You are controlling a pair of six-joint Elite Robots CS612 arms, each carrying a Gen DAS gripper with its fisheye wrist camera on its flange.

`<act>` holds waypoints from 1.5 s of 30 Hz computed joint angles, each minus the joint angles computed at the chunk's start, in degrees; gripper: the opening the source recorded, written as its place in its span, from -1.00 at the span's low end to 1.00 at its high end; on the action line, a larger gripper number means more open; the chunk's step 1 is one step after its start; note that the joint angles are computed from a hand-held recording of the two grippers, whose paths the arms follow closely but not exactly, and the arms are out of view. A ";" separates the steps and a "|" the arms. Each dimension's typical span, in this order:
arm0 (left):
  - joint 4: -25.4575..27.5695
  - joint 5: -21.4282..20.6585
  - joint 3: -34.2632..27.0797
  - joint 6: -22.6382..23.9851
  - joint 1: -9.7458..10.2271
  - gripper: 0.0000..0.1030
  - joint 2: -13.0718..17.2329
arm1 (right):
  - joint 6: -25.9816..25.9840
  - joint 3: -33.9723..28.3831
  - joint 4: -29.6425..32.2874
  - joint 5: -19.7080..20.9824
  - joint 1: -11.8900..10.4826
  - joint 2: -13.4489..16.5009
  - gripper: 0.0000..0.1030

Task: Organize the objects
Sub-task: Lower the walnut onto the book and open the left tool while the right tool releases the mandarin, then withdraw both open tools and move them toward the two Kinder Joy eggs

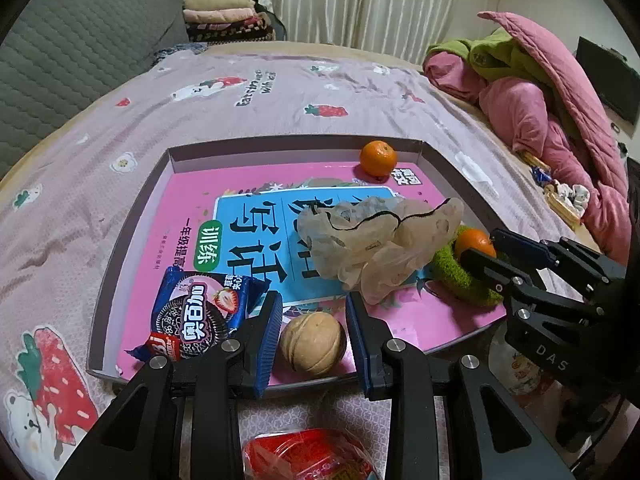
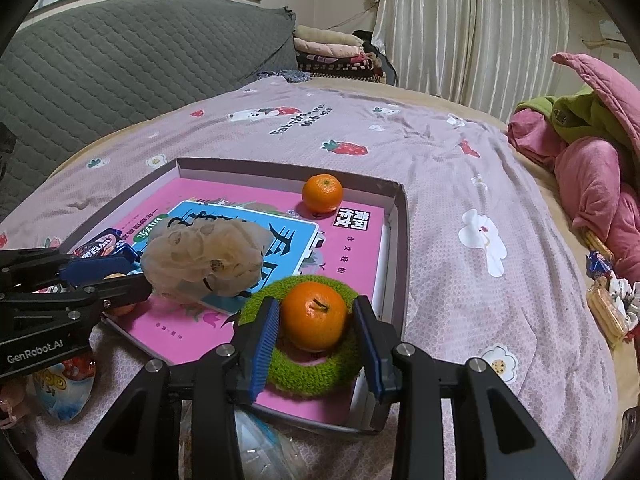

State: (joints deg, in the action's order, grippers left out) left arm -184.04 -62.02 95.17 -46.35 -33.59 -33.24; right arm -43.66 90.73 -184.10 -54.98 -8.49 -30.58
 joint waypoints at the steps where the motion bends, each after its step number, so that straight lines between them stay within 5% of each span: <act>1: -0.11 0.11 0.04 -0.05 -0.03 -0.35 -0.02 | 0.05 0.02 -0.02 0.01 -0.03 -0.01 -0.20; 23: -1.23 2.60 2.22 -1.07 -0.74 -0.34 -1.94 | 2.92 0.08 -2.23 1.94 -0.80 -0.08 0.10; 30: -2.48 4.89 3.91 -1.25 -1.45 0.01 -3.27 | 4.09 1.12 -6.47 4.08 -1.48 -0.23 0.26; 45: -1.67 9.25 7.47 -4.43 -4.31 0.19 -5.36 | 4.07 5.44 -18.87 11.20 -3.49 -0.83 0.38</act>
